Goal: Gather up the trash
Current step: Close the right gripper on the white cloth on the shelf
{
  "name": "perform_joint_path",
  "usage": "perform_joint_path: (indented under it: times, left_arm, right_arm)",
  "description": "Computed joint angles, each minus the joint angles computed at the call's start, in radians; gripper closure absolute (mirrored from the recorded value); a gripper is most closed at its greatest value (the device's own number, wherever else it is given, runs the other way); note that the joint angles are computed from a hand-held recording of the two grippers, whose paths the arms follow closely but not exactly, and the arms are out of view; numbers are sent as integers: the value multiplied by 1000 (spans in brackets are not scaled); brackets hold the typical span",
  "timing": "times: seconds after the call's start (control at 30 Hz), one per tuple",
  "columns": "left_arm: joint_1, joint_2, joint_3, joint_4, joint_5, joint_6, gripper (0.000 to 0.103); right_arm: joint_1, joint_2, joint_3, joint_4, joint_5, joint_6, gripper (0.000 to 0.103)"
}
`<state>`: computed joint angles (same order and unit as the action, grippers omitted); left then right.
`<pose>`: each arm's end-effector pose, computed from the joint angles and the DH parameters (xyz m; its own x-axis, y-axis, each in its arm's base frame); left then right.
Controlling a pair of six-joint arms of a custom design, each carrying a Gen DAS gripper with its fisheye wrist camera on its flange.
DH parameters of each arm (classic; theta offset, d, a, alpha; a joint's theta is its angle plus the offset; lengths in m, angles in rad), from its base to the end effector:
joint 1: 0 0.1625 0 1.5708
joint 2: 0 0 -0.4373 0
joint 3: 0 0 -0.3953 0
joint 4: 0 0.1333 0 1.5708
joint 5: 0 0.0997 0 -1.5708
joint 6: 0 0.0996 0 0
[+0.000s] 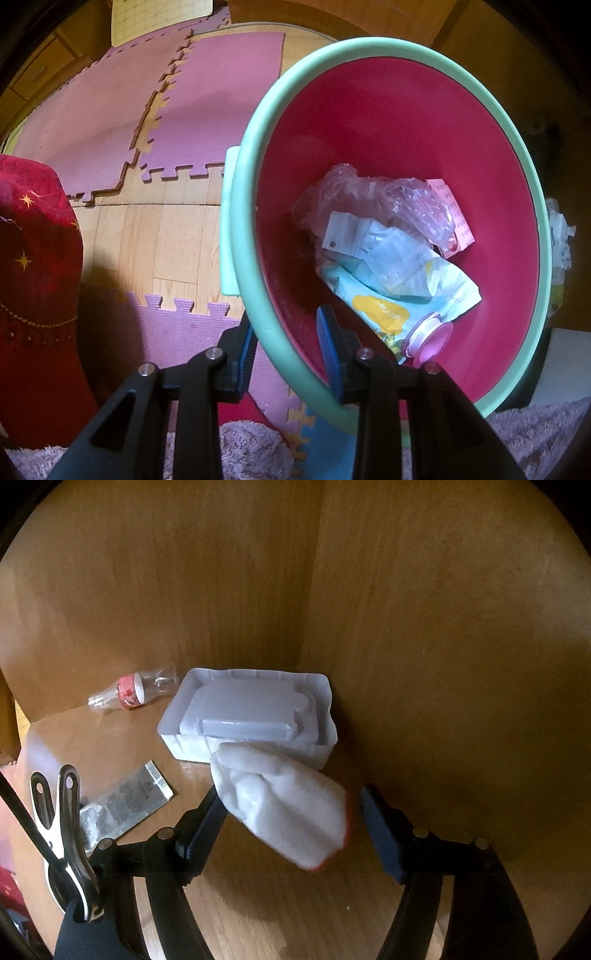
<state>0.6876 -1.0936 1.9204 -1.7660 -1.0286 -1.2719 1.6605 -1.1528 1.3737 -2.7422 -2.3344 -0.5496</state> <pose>-0.2681 -0.4592 0.1324 -0.6868 -0.2377 -0.6869 -0.1109 0.9682 -0.2241 0.1251 -0.6712 0.5148 -0.6293 0.1203 0.7678 -0.4465 0.7526 -0.4839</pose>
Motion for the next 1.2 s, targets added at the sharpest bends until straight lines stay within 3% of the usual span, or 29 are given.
perform_joint_path:
  times: [0.23,0.33,0.7,1.2]
  left_arm:
    - [4,-3,2,-8,-4,7,69]
    - [4,-3,2,-8,-4,6,69]
    - [5,-4,1,-6,-4,4,70]
    - [11,-5,-1,-10,-5,5,71]
  right_arm:
    - [-10,13,-42,104,-11,73,33]
    - [-21,2,-46,140,26,119,39]
    - [-21,-24,-15,132,56,99,75]
    - [-12,-75,62,85,65,109,78]
